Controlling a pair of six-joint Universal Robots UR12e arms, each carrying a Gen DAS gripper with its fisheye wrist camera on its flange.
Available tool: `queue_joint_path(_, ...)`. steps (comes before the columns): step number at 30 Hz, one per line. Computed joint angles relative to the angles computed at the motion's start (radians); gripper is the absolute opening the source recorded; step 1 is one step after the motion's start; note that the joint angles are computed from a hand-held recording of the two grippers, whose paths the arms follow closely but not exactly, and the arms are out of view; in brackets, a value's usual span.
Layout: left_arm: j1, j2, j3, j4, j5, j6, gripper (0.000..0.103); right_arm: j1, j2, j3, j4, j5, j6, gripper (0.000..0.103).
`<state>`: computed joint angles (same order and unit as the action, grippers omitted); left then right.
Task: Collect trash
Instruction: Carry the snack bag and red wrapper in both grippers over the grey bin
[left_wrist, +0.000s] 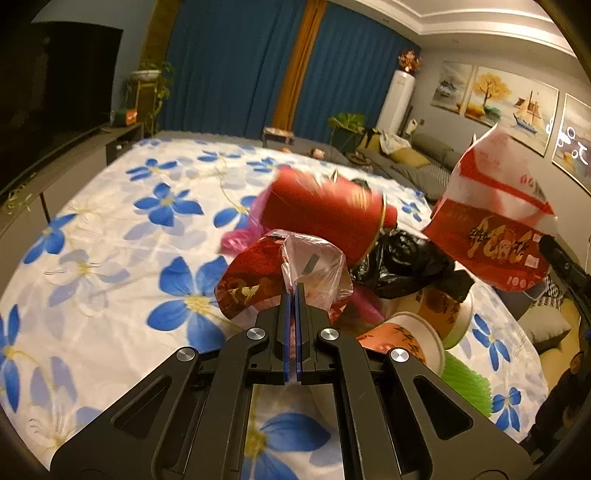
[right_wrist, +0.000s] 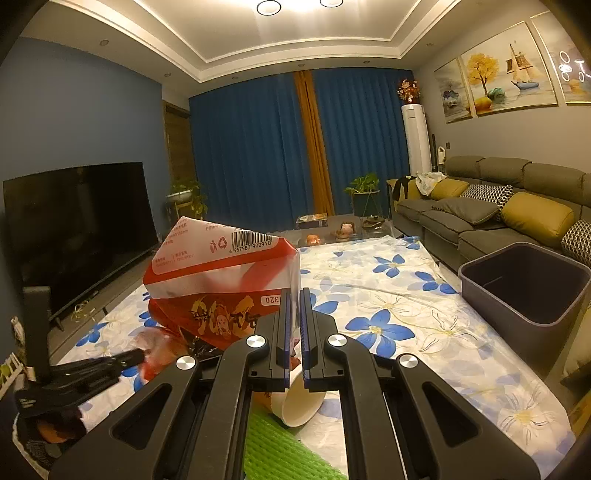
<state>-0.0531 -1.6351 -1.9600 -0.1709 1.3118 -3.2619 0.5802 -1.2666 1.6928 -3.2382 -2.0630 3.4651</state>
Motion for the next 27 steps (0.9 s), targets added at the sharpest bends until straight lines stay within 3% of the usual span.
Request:
queue_joint_path(10, 0.024, 0.070, -0.055, 0.083, 0.004, -0.043, 0.001, 0.010, -0.008, 0.015, -0.028, -0.028, 0.008, 0.006)
queue_joint_path(27, 0.004, 0.079, -0.059, 0.102, 0.012, -0.035, 0.001, 0.033, -0.022, 0.044, -0.065, -0.113, 0.041, 0.006)
